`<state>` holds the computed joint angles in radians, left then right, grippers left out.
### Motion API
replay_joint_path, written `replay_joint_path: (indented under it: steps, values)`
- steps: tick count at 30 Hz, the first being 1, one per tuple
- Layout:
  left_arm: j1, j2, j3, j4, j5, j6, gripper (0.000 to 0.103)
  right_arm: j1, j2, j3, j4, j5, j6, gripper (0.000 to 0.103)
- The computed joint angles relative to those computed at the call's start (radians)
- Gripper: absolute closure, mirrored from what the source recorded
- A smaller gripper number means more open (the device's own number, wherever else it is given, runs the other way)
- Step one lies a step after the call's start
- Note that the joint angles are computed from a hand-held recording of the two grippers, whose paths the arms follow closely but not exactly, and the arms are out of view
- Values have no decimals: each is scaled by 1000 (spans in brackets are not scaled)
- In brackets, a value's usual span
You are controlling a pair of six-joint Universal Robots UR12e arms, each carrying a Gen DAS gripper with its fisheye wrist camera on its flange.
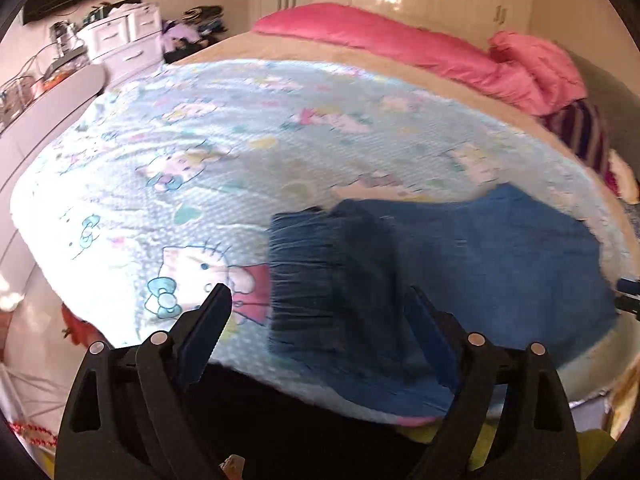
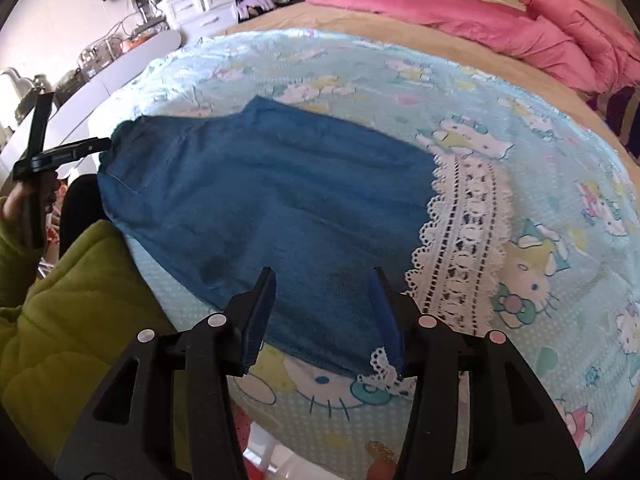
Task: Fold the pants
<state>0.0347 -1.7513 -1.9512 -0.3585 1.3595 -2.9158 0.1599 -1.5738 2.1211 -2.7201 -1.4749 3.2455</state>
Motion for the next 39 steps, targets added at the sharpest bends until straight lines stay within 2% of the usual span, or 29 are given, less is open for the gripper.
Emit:
replay_joint_path:
  steps: [1, 2, 3, 5, 7, 9, 14, 16, 19, 21, 23, 26, 28, 31, 32, 34, 35, 37, 39]
  values:
    - [-3, -9, 6, -2, 3, 1, 18, -1, 2, -1, 8, 3, 4, 59]
    - [-1, -20, 11, 3, -20, -9, 27, -3, 2, -1, 21, 9, 4, 57]
    - [3, -28, 17, 7, -50, -34, 64, -1, 4, -1, 34, 3, 8, 56]
    - [7, -39, 22, 31, -71, -71, 63, 1, 7, -5, 84, -2, 16, 56]
    - [2, -40, 16, 84, -35, -52, 63, -5, 3, 8, 79, 11, 23, 56]
    - [6, -39, 12, 99, -18, -57, 63, -3, 1, 11, 76, 7, 18, 56]
    - [20, -63, 33, 64, -41, -84, 59, 19, 12, -5, 105, -41, -8, 54]
    - [25, -51, 15, 111, -50, -102, 52, 28, 6, -8, 105, -59, -29, 54]
    - [13, -15, -21, 214, -13, -96, 54, 28, -4, 1, 47, -20, -40, 54]
    - [2, 10, -35, 242, -42, -74, 54, 39, 6, -7, 18, -9, -63, 54]
    - [-9, 27, -33, 195, -133, -28, 54, 48, 26, -24, 6, 7, -94, 54]
    - [-50, 25, -10, 54, -213, 86, 53, 60, 62, -56, 27, 7, -110, 54]
    - [-81, 12, 5, -15, -214, 145, 45, 62, 81, -71, 56, 15, -113, 54]
    - [-125, -17, 25, -81, -149, 218, 41, 62, 83, -61, 71, 38, -103, 53]
    - [-129, -22, 27, -90, -137, 218, 41, 63, 79, -54, 70, 45, -109, 53]
    - [-134, -39, 47, -160, -119, 234, 35, 76, 74, -45, 74, 38, -133, 53]
    - [-132, -46, 52, -187, -115, 242, 35, 82, 72, -43, 79, 28, -145, 52]
    - [-132, -49, 55, -186, -113, 257, 34, 88, 69, -47, 96, 18, -166, 52]
    - [-120, -43, 67, -223, -172, 258, 34, 85, 62, -57, 125, 34, -181, 52]
